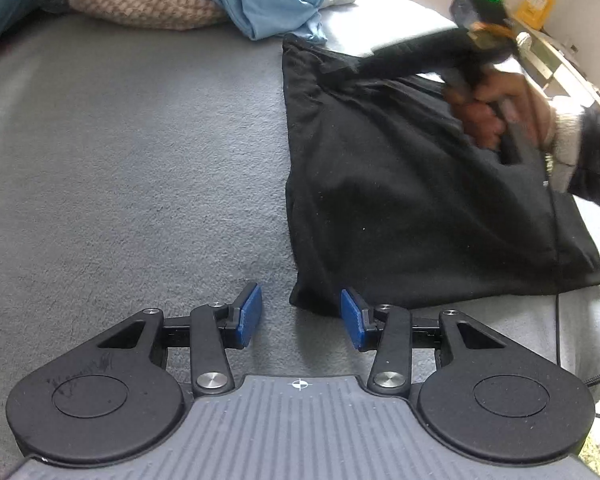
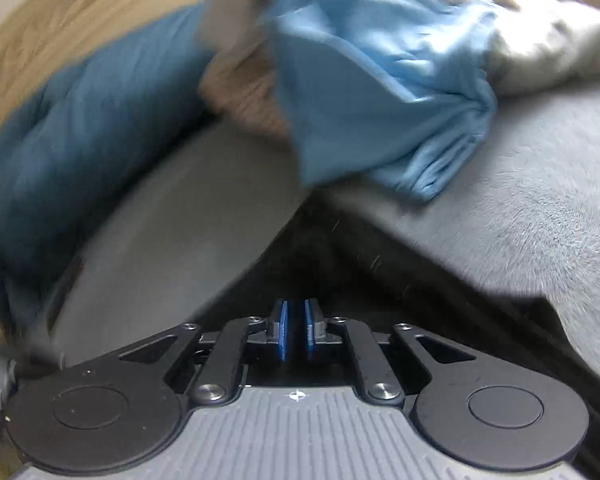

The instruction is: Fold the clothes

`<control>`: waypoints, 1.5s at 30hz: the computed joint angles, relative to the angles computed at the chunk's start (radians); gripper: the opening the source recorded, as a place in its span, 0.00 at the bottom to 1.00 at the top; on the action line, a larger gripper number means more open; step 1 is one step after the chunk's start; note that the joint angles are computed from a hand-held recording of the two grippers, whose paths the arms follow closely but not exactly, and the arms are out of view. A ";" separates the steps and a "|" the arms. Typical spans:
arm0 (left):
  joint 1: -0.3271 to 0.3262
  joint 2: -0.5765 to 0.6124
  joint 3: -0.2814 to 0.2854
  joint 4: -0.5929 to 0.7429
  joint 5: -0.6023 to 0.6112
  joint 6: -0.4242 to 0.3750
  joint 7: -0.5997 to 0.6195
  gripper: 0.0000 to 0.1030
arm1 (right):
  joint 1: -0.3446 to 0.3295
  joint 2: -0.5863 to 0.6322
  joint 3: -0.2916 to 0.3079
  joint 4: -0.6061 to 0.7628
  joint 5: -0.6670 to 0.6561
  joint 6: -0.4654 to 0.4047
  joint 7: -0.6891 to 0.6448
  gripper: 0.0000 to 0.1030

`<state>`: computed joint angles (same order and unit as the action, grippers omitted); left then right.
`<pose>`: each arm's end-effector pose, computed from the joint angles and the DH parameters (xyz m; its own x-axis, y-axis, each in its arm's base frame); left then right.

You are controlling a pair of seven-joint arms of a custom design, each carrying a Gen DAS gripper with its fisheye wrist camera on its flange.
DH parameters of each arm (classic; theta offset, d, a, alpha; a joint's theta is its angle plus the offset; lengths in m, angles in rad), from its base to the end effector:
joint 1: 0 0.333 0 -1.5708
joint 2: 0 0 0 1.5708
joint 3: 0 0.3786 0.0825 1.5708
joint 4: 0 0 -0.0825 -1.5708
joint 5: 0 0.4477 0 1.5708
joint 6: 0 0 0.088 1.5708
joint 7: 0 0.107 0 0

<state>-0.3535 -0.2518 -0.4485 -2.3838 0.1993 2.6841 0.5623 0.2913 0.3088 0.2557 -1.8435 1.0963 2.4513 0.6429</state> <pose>0.3658 -0.4023 0.4917 -0.0323 -0.9674 0.2512 -0.8736 -0.0948 -0.4774 0.6295 0.3657 0.4221 0.6510 -0.5242 -0.5490 -0.7514 -0.3420 -0.5643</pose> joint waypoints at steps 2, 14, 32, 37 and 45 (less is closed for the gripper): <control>0.005 0.002 -0.004 -0.001 0.010 0.004 -0.014 0.43 | -0.001 0.015 0.010 0.009 0.116 0.105 0.042 0.09; -0.006 0.018 0.008 0.015 0.001 -0.017 -0.006 0.43 | -0.032 0.046 -0.024 0.056 0.035 -0.484 0.059 0.10; 0.016 -0.052 0.012 -0.002 -0.029 -0.036 -0.042 0.43 | -0.072 0.000 -0.053 -0.034 0.385 -0.356 0.230 0.22; 0.053 -0.048 -0.003 0.014 0.001 -0.037 -0.063 0.43 | -0.027 -0.008 -0.063 -0.032 0.326 -0.221 0.257 0.21; 0.044 -0.025 -0.002 0.033 0.017 -0.028 -0.067 0.43 | -0.008 -0.026 -0.059 -0.030 0.432 -0.101 0.204 0.22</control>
<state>-0.3100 -0.2768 -0.4507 -2.3503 0.2168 2.6563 0.4952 0.2837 0.2830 0.1970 -1.8734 1.5280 2.3505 0.8474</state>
